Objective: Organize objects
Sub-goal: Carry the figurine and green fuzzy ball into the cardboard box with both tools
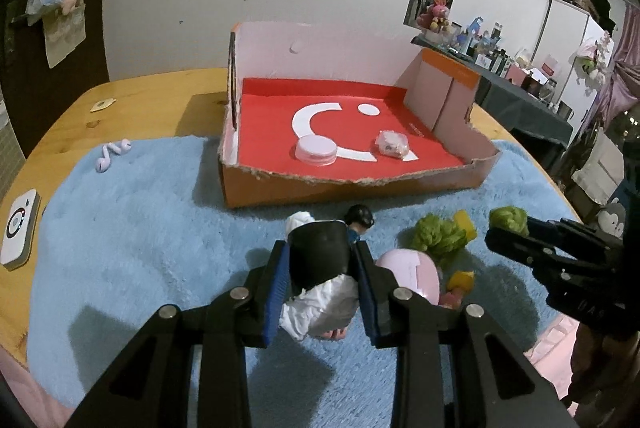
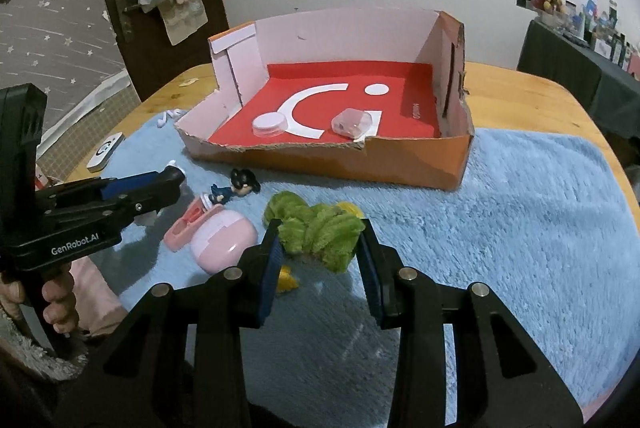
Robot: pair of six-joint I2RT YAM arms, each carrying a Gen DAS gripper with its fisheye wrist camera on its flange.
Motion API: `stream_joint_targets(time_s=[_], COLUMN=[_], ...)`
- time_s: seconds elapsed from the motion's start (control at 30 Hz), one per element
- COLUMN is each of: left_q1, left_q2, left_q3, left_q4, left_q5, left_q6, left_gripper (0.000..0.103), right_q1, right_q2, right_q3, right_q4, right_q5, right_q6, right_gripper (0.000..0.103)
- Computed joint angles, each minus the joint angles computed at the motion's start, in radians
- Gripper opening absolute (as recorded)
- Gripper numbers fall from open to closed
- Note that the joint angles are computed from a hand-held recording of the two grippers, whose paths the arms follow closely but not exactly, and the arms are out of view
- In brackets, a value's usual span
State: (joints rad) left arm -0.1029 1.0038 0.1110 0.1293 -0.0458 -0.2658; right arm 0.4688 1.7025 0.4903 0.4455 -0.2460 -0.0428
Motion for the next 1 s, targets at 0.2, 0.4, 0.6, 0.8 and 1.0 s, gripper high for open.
stream_joint_targets(time_s=[0.2,0.4,0.6,0.8,1.0], left_q1=[0.006,0.013,0.031,0.052,0.059], left_q2=[0.019,0.064,0.112,0.176,0.213], left_q3=[0.034,0.086,0.143,0.189,0.213], left_q4=[0.002,0.007,0.014,0.039,0.05], left_q5=[0.004,0.017,0.039,0.06,0.069], left_q6=[0.009,0.025,0.043,0.052,0.054], left_gripper=[0.034,0.034,0.034,0.034,0.034], right_q1=[0.003,0.012,0.016,0.017,0.014], right_q2=[0.0,-0.014,-0.019,-0.004,0.013], right_q3=[0.029,0.067,0.124,0.177,0.219], right_q4=[-0.029,-0.072,-0.124,-0.161,-0.19], right_q5=[-0.019,-0.026,-0.032,-0.031,-0.031], right_q6=[0.002,-0.007,-0.016,-0.022,-0.022], right_gripper=[0.034,0.034,0.034,0.034,0.034])
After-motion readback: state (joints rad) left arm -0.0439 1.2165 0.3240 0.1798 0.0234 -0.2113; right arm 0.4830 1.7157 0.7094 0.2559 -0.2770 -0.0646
